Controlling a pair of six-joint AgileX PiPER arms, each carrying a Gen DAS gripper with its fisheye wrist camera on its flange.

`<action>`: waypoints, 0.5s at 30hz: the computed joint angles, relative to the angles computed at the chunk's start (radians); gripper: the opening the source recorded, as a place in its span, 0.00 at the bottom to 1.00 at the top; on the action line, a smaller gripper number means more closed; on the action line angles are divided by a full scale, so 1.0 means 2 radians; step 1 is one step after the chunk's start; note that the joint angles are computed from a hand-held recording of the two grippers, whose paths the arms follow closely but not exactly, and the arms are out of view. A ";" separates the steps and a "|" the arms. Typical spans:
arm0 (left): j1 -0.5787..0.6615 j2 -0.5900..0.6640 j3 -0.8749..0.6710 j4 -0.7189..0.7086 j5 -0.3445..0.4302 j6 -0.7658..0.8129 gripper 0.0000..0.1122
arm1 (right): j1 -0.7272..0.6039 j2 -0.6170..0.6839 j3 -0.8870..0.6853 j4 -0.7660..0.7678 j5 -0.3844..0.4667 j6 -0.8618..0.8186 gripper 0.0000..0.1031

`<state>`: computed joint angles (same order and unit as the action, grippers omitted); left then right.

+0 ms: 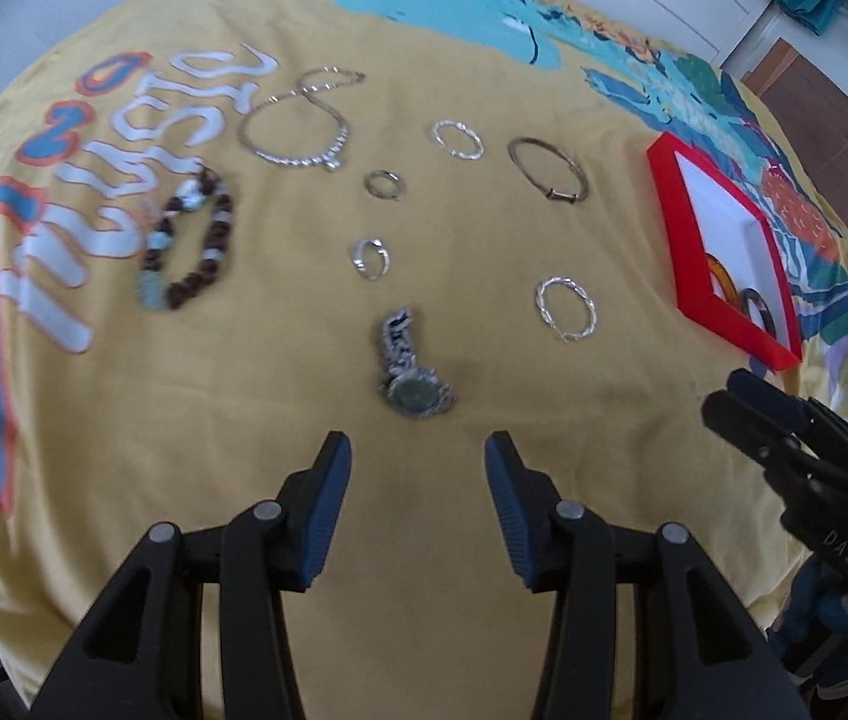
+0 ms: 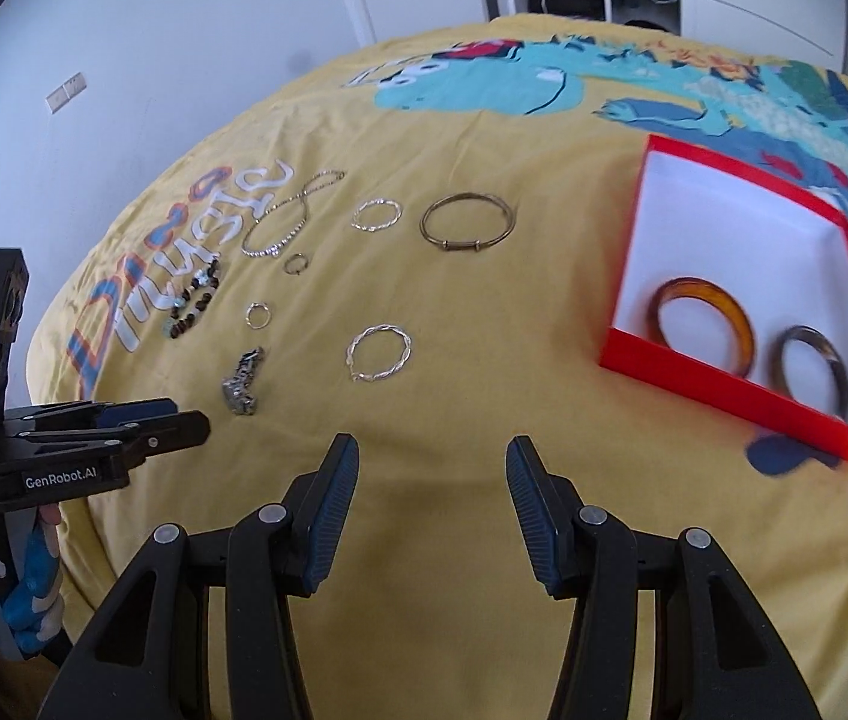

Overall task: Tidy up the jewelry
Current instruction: 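Grasp the wristwatch with the left tool while the right tool grasps the twisted silver hoop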

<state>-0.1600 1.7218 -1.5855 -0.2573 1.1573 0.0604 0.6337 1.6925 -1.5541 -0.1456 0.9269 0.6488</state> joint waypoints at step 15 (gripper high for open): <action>0.003 0.038 -0.008 0.006 -0.024 0.000 0.24 | -0.029 0.130 -0.123 0.087 -0.006 -0.111 0.49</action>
